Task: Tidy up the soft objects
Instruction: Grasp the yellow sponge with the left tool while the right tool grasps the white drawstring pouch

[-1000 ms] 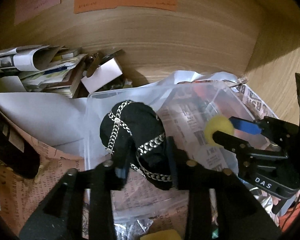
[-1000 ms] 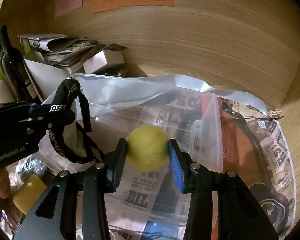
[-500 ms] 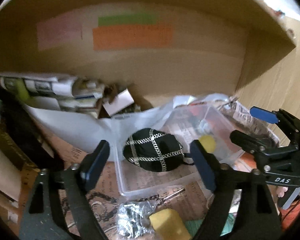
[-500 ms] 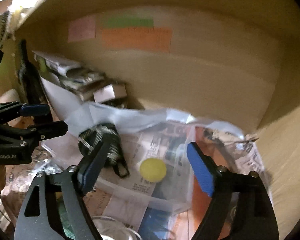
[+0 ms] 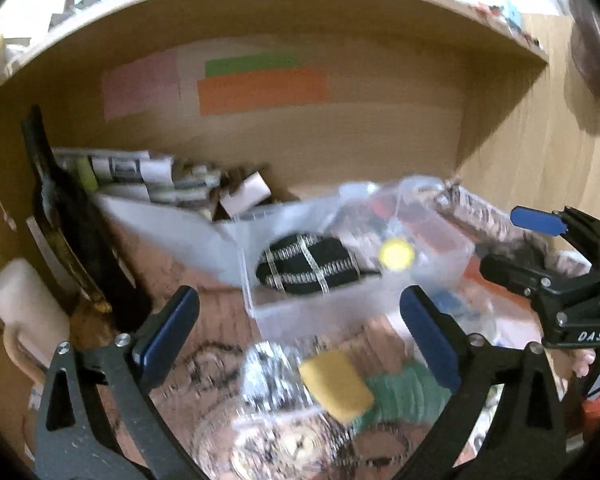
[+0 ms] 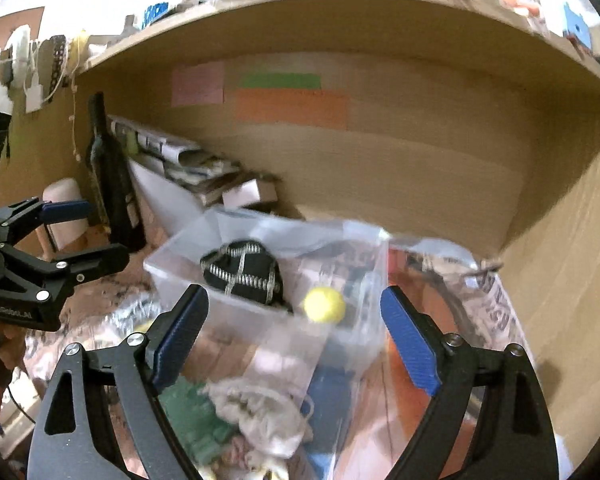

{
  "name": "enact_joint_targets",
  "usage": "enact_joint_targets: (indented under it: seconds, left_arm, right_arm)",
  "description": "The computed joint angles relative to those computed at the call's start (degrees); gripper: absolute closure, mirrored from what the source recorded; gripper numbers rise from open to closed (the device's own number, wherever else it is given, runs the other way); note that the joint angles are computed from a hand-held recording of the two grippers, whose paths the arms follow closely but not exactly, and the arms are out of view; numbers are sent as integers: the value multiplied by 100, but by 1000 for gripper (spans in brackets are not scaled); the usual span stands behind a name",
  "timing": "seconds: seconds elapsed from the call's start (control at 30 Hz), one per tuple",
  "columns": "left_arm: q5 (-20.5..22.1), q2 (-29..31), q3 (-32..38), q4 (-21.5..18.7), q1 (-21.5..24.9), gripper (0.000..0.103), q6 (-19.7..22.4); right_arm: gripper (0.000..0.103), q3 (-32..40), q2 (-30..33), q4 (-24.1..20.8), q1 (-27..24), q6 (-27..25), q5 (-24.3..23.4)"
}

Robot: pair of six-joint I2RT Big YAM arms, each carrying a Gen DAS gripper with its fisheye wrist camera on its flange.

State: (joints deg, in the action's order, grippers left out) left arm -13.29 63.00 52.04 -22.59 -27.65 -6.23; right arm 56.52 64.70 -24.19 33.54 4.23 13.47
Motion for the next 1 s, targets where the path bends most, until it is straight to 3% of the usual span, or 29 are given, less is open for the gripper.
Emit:
enact_joint_targets:
  seconds: [0.27, 0.43, 0.57, 0.67, 0.9, 1.0]
  left_arm:
    - [336, 183, -347, -9, -143, 2, -414]
    - [608, 328, -379, -50, -122, 31, -520]
    - [669, 410, -401, -57, -124, 44, -567]
    - [728, 485, -404, -97, -85, 59, -640]
    - [753, 404, -544, 67, -88, 69, -738]
    - [717, 304, -546, 113, -125, 71, -687]
  right_arm:
    - [16, -315, 34, -319, -38, 525, -317]
    - [19, -431, 145, -506, -114, 723, -627]
    - [33, -455, 205, -561, -200, 870, -962]
    - [43, -484, 212, -551, -214, 901, -1062]
    - [74, -536, 204, -470, -201, 833, -1127]
    - [80, -547, 175, -429, -178, 852, -1028]
